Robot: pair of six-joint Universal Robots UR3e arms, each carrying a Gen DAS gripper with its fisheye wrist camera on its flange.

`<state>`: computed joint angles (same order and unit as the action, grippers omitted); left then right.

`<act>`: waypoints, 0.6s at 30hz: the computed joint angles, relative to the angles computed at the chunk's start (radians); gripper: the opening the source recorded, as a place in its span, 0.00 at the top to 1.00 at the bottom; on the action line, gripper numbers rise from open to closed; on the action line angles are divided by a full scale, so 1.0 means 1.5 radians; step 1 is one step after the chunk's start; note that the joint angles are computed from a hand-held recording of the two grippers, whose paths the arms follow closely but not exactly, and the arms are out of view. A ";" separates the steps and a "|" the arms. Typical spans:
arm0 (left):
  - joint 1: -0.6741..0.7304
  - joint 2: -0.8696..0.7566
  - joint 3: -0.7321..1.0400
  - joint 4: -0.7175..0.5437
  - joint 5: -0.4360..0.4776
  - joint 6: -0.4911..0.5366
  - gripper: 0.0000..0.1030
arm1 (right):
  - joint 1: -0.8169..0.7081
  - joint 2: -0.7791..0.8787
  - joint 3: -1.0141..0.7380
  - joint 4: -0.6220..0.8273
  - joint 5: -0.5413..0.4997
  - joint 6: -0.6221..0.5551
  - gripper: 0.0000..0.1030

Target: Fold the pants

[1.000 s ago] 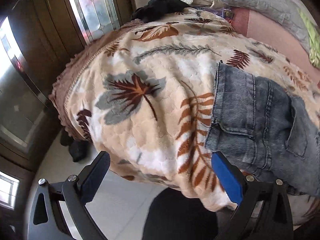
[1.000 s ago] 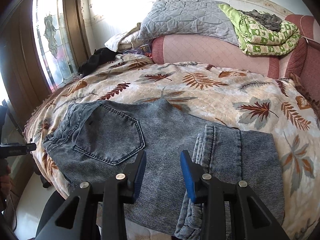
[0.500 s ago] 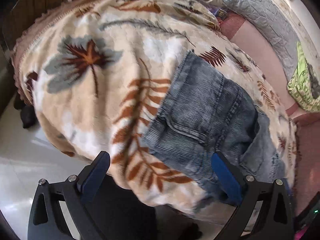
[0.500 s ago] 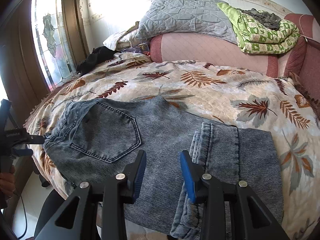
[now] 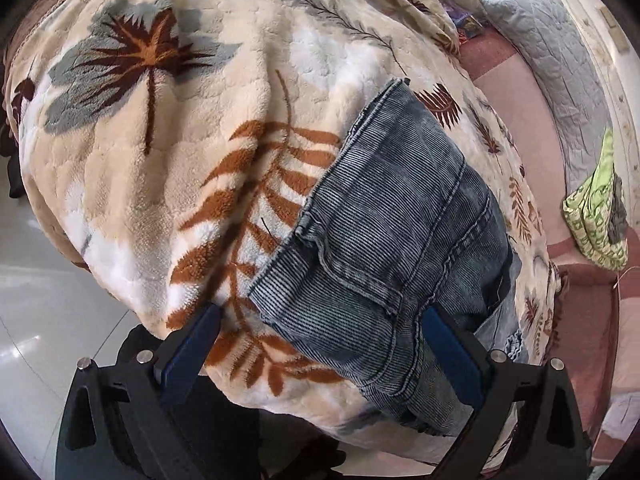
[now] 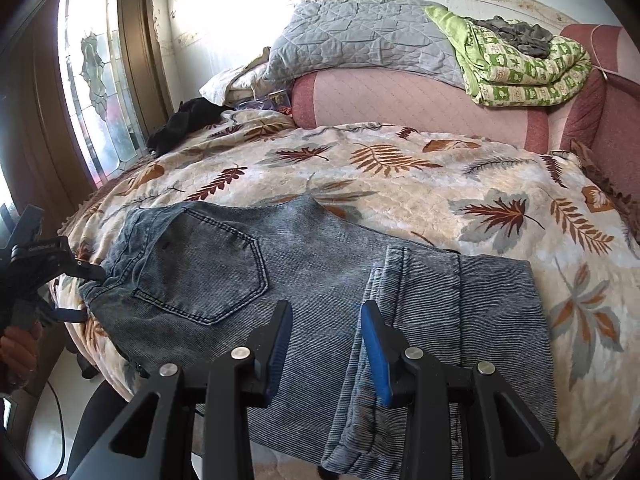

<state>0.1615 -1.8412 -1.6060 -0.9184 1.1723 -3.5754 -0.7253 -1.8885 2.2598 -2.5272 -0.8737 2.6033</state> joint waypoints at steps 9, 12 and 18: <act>0.006 -0.002 -0.004 0.007 -0.056 0.007 0.15 | -0.007 0.001 0.000 0.002 0.001 -0.004 0.62; 0.016 0.016 -0.031 0.012 -0.087 0.006 0.15 | -0.007 -0.001 0.002 0.000 0.001 -0.007 0.62; 0.007 -0.006 -0.017 0.038 -0.071 -0.012 0.15 | -0.008 0.002 0.003 -0.003 0.000 -0.009 0.62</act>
